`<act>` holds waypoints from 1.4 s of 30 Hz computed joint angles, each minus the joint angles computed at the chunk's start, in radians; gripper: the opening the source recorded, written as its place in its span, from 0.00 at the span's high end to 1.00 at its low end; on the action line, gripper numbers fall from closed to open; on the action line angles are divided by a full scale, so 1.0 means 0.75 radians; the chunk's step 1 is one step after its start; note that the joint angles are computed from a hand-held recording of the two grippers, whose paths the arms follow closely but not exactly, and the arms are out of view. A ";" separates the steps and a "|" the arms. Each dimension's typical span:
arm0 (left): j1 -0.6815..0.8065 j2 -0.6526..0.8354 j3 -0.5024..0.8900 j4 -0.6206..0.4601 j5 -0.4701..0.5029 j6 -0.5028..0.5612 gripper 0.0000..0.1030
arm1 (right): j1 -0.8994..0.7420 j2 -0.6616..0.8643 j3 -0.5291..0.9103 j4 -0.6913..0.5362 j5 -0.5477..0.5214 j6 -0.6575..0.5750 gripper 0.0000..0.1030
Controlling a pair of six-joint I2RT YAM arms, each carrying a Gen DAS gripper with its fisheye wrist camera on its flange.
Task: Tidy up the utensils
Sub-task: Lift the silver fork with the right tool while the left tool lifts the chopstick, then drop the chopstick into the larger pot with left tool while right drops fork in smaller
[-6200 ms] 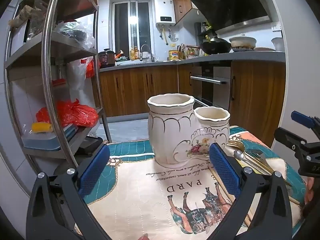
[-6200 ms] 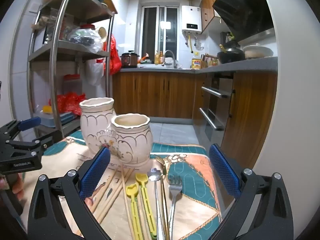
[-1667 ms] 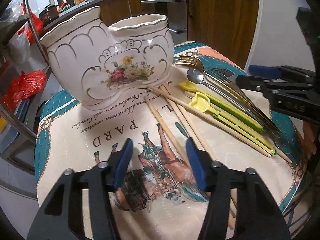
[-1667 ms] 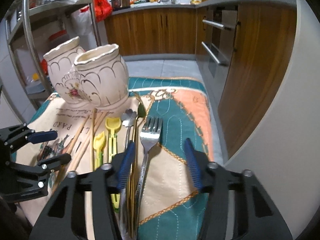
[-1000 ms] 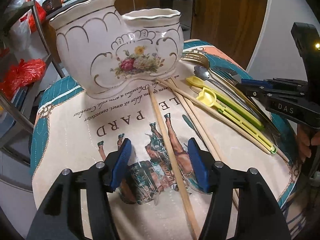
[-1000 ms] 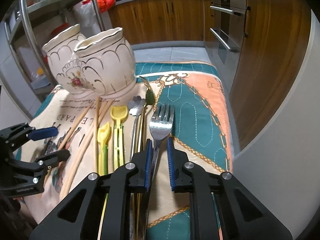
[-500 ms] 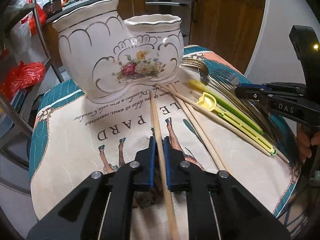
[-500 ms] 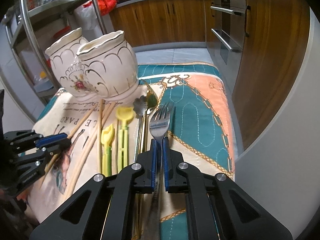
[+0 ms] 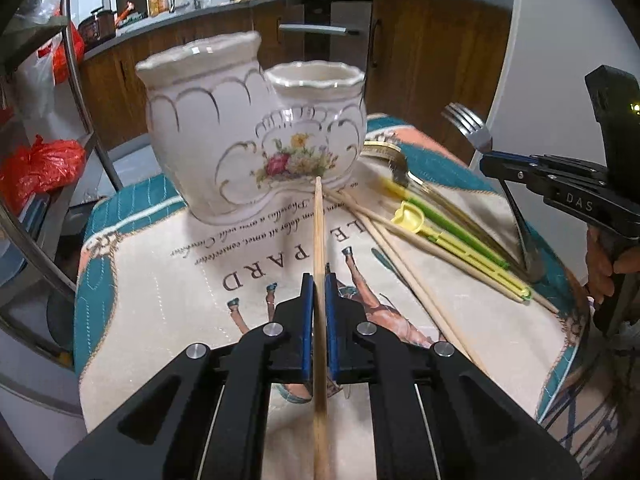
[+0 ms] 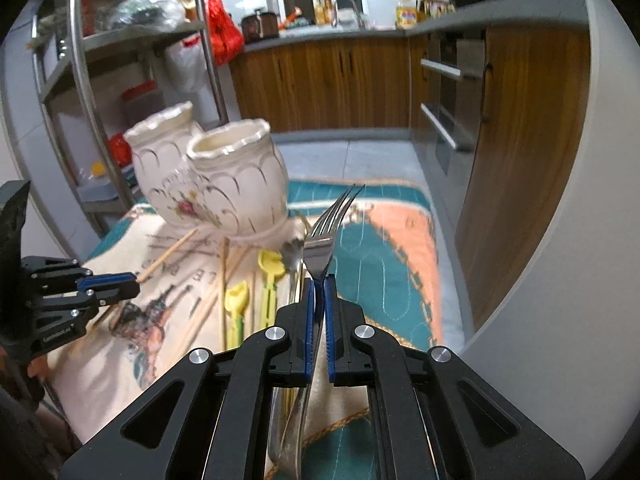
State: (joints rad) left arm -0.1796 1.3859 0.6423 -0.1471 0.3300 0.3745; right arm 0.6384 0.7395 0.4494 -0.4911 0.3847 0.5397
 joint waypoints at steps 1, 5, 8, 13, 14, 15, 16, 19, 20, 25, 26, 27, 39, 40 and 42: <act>0.015 -0.020 -0.003 -0.004 0.021 0.005 0.94 | 0.036 -0.020 0.009 -0.022 0.044 0.009 0.95; 0.050 -0.094 -0.017 -0.004 0.086 0.018 0.94 | 0.157 -0.078 0.043 -0.103 0.175 0.046 0.96; 0.068 -0.134 -0.019 -0.001 0.114 0.020 0.94 | 0.253 -0.107 0.069 -0.159 0.270 0.066 0.96; 0.113 -0.171 -0.037 0.005 0.189 0.028 0.94 | 0.356 -0.086 0.104 -0.202 0.394 0.111 0.96; 0.124 -0.176 -0.037 0.010 0.206 0.035 0.94 | 0.377 -0.090 0.112 -0.213 0.424 0.122 0.96; 0.131 -0.177 -0.037 0.021 0.215 0.038 0.94 | 0.398 -0.087 0.121 -0.221 0.452 0.132 0.96; 0.133 -0.184 -0.039 0.035 0.218 0.032 0.94 | 0.423 -0.078 0.132 -0.227 0.481 0.146 0.96; 0.152 -0.211 -0.043 0.066 0.238 0.005 0.94 | 0.465 -0.060 0.161 -0.231 0.546 0.158 0.96; 0.162 -0.212 -0.041 0.078 0.248 -0.003 0.94 | 0.468 -0.054 0.170 -0.227 0.558 0.153 0.96; 0.216 -0.251 -0.026 0.161 0.321 -0.053 0.94 | 0.408 -0.041 0.229 -0.149 0.546 0.029 0.96; 0.226 -0.250 -0.009 0.176 0.342 -0.070 0.94 | 0.397 -0.033 0.241 -0.132 0.539 0.008 0.96; 0.228 -0.255 0.001 0.182 0.353 -0.086 0.94 | 0.361 -0.021 0.257 -0.092 0.511 -0.042 0.96; 0.220 -0.011 0.330 0.438 0.444 -0.388 0.94 | 0.004 0.202 0.426 0.244 0.170 -0.320 0.96; 0.215 0.036 0.380 0.456 0.450 -0.424 0.94 | -0.022 0.227 0.443 0.269 0.144 -0.335 0.96; 0.204 0.104 0.437 0.500 0.458 -0.483 0.94 | -0.081 0.291 0.484 0.328 0.078 -0.352 0.96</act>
